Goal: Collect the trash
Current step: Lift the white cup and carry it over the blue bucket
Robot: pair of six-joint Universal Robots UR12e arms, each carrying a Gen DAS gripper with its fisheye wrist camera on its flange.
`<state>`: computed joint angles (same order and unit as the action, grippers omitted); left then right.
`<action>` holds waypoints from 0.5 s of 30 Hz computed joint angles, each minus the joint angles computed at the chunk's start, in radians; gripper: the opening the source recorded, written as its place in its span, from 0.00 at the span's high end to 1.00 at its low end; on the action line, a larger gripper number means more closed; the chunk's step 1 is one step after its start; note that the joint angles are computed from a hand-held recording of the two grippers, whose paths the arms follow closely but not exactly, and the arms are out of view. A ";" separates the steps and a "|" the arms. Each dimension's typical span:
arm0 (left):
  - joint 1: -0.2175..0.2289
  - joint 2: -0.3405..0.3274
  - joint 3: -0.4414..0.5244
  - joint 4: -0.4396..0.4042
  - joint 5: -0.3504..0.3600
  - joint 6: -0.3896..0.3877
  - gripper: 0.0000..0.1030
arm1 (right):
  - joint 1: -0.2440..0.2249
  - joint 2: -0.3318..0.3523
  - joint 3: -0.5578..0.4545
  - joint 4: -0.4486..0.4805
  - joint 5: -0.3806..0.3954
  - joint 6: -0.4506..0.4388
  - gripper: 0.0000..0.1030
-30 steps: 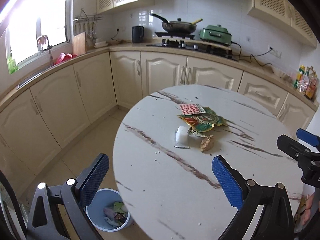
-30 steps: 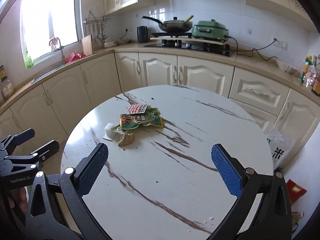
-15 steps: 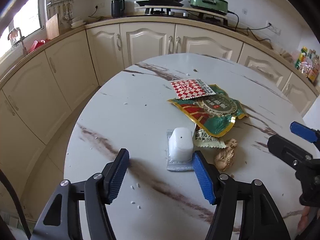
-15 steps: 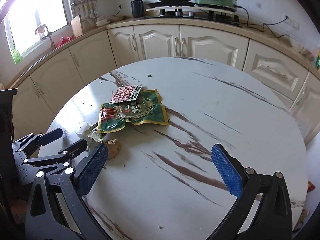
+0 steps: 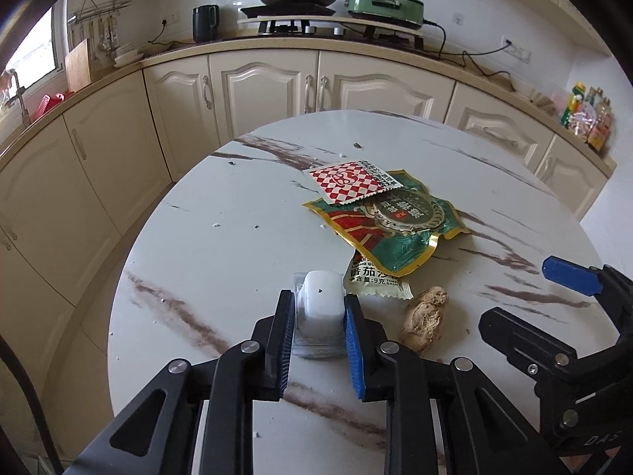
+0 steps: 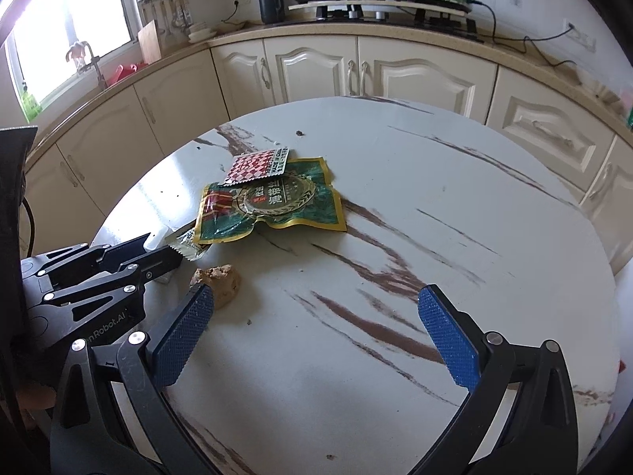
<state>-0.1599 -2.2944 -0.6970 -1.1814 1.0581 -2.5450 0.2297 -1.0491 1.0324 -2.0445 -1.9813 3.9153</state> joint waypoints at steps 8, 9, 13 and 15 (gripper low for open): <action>0.062 0.116 -0.188 0.123 -0.067 -0.013 0.80 | 0.009 0.066 -0.092 0.032 0.047 -0.051 0.00; 0.069 0.125 -0.201 0.133 -0.071 -0.016 0.80 | 0.009 0.076 -0.103 0.026 0.049 -0.063 0.01; 0.092 0.152 -0.242 0.145 -0.094 -0.011 0.80 | 0.012 0.114 -0.164 0.076 0.043 -0.089 0.24; 0.100 0.159 -0.249 0.134 -0.109 -0.009 0.80 | 0.018 0.128 -0.193 0.115 0.015 -0.091 0.38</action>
<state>-0.0604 -2.1355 -0.9456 -1.0470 0.9493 -2.5536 0.2475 -0.9215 0.8396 -1.9292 -1.9667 3.8239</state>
